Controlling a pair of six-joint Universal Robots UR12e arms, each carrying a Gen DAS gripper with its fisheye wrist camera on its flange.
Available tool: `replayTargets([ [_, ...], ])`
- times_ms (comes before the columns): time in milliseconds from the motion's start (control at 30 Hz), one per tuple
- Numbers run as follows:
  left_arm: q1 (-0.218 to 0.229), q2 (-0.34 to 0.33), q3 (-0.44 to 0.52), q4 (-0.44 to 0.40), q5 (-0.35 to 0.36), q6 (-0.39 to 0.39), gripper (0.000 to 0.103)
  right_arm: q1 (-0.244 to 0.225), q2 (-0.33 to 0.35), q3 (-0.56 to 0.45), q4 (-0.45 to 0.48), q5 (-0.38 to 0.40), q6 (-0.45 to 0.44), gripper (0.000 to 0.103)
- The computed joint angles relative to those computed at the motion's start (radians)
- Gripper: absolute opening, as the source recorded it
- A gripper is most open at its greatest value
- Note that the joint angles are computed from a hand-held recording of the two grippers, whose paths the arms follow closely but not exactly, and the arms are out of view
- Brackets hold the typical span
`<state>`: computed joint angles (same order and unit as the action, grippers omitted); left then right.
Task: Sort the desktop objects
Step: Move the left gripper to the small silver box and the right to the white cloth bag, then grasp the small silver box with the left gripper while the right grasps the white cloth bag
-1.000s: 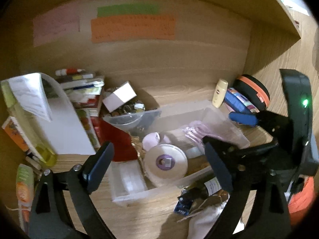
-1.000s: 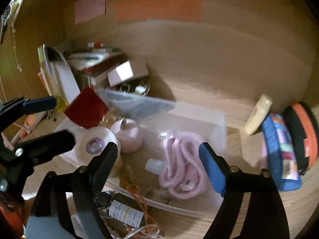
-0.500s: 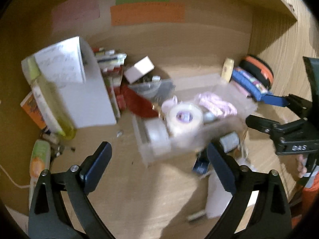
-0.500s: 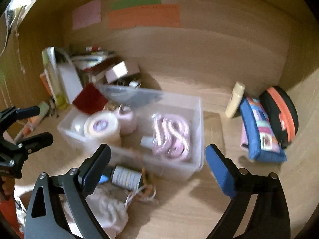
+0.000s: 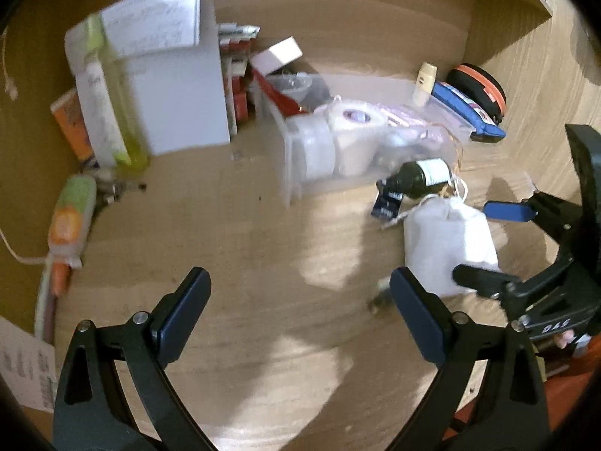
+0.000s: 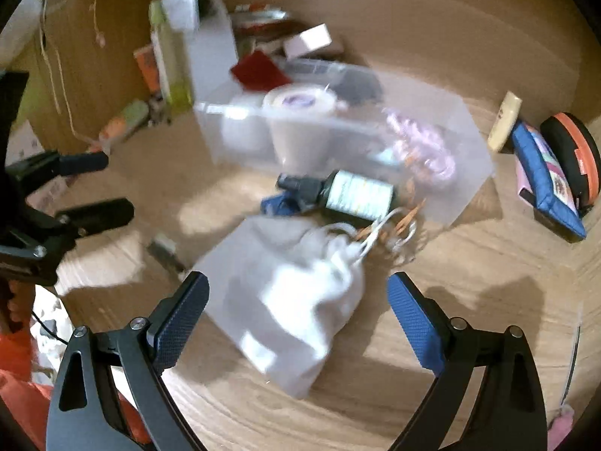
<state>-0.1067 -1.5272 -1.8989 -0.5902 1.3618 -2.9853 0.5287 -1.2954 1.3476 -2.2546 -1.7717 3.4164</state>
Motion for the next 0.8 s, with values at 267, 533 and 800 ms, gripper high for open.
replayTargets([
  [267, 0.015, 0.021, -0.027, -0.046, -0.028, 0.003, 0.097, -0.003, 0.064, -0.089, 0.149, 0.021, -0.010, 0.103],
  [533, -0.012, 0.009, -0.019, -0.071, -0.056, 0.042, 0.097, -0.030, 0.034, -0.040, 0.091, 0.074, -0.025, 0.083],
  [800, -0.051, -0.038, 0.021, -0.119, -0.041, 0.039, 0.083, -0.062, -0.011, 0.006, 0.040, 0.149, -0.013, 0.060],
])
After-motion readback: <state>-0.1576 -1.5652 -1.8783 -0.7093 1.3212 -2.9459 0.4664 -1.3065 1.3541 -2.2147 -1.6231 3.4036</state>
